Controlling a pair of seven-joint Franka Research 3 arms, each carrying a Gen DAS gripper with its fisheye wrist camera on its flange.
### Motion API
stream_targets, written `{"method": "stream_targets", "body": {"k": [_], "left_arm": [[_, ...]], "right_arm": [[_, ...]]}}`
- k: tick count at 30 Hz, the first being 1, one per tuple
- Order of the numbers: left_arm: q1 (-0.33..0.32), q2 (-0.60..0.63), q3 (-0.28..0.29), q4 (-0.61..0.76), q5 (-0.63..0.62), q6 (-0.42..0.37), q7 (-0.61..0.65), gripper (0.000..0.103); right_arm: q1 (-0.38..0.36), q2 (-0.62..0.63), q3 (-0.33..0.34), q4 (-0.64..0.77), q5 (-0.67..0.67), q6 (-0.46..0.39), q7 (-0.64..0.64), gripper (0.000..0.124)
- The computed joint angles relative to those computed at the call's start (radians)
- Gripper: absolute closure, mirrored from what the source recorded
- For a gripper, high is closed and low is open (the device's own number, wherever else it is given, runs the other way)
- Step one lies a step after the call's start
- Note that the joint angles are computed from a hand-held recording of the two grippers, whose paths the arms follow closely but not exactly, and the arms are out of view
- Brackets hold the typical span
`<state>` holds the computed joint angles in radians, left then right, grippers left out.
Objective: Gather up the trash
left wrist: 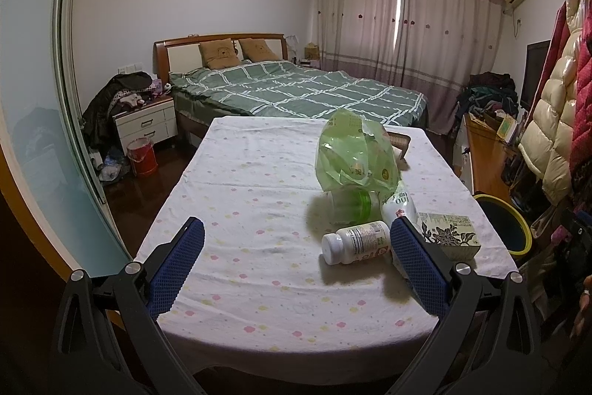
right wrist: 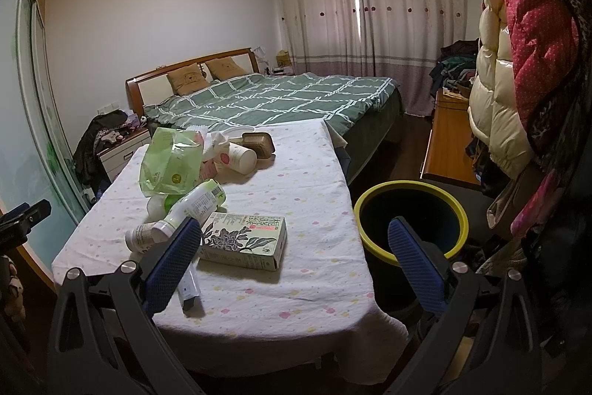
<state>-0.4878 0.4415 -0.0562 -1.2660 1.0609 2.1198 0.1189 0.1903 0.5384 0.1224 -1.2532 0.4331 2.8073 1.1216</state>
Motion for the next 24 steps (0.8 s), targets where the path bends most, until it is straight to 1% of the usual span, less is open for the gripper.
{"method": "stream_targets", "body": {"k": [7, 13, 20, 24], "left_arm": [[0.0, 0.007, 0.001, 0.003, -0.002, 0.001, 0.003, 0.004], [0.007, 0.031, 0.004, 0.028, -0.026, 0.013, 0.032, 0.004], [0.022, 0.108, 0.02, 0.137, -0.096, 0.032, 0.127, 0.004], [0.031, 0.172, 0.034, 0.218, -0.152, 0.044, 0.192, 0.004]], "right_arm": [[-0.003, 0.0, 0.002, 0.0, 0.0, -0.001, -0.001, 0.027], [-0.001, 0.011, -0.003, 0.012, -0.004, -0.01, 0.008, 0.027], [0.006, 0.049, -0.019, 0.066, -0.031, -0.049, 0.044, 0.027], [0.015, 0.087, -0.036, 0.121, -0.06, -0.083, 0.081, 0.027]]}}
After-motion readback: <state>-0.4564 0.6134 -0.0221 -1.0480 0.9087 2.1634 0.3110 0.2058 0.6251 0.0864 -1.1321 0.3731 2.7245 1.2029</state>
